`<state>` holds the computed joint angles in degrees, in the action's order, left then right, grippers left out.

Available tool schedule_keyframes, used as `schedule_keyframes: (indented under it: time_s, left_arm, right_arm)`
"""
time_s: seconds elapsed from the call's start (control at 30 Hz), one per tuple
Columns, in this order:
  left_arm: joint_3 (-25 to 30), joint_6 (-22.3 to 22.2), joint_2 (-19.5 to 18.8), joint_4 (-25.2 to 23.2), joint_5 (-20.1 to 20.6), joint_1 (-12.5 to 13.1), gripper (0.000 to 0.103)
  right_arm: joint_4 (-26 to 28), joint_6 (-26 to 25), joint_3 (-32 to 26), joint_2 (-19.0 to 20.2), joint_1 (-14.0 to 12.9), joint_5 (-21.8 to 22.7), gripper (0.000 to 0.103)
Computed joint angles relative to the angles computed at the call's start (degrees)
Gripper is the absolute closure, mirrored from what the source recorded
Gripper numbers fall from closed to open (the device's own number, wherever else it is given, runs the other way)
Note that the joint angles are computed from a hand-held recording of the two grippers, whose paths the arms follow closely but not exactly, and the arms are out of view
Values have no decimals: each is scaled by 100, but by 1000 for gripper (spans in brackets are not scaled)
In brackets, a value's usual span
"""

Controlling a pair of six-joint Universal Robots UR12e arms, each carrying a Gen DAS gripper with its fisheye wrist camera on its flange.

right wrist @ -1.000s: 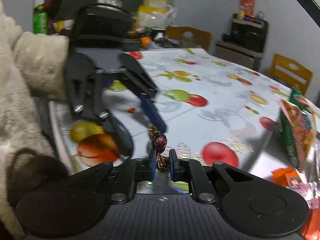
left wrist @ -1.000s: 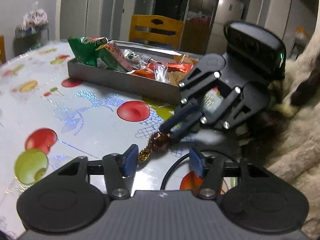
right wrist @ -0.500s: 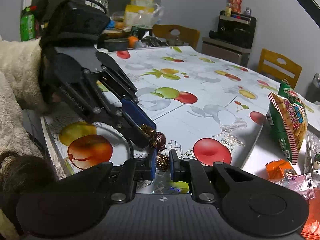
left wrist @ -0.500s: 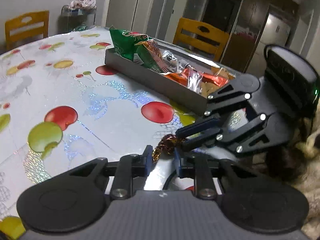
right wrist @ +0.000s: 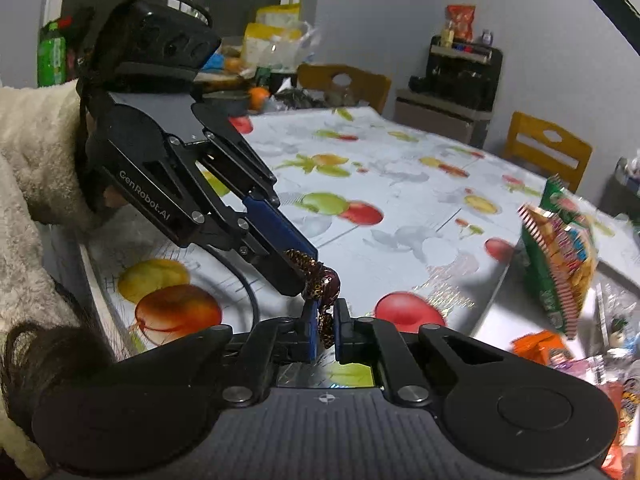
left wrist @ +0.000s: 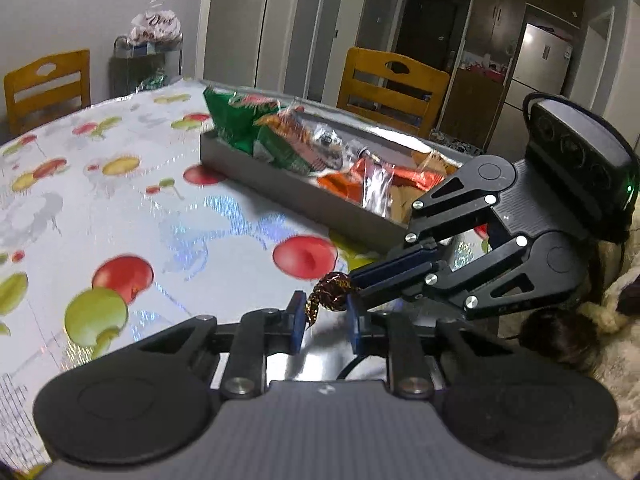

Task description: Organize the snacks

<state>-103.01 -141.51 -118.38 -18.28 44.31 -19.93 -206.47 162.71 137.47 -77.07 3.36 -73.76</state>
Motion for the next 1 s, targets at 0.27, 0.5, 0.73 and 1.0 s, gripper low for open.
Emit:
schedule_keyframes:
  time_s: [0.27,0.5,0.73,1.0]
  left_arm:
    - [206,375,72,-138,-314,-117,88]
    - [420,588,4,-171,-123,-284,88]
    - [358,15,-96,194,337,-186,88]
    - [125,-515,-59,724,786,-34,62]
  right_arm:
    - [-569,150,179,-186,-112,-185,98]
    - [-476,252,261,-308,-91,-561,94]
    - [-228,730,-15,-31,93,-949,69]
    - [511,1067,-615,196,374,-1176,64]
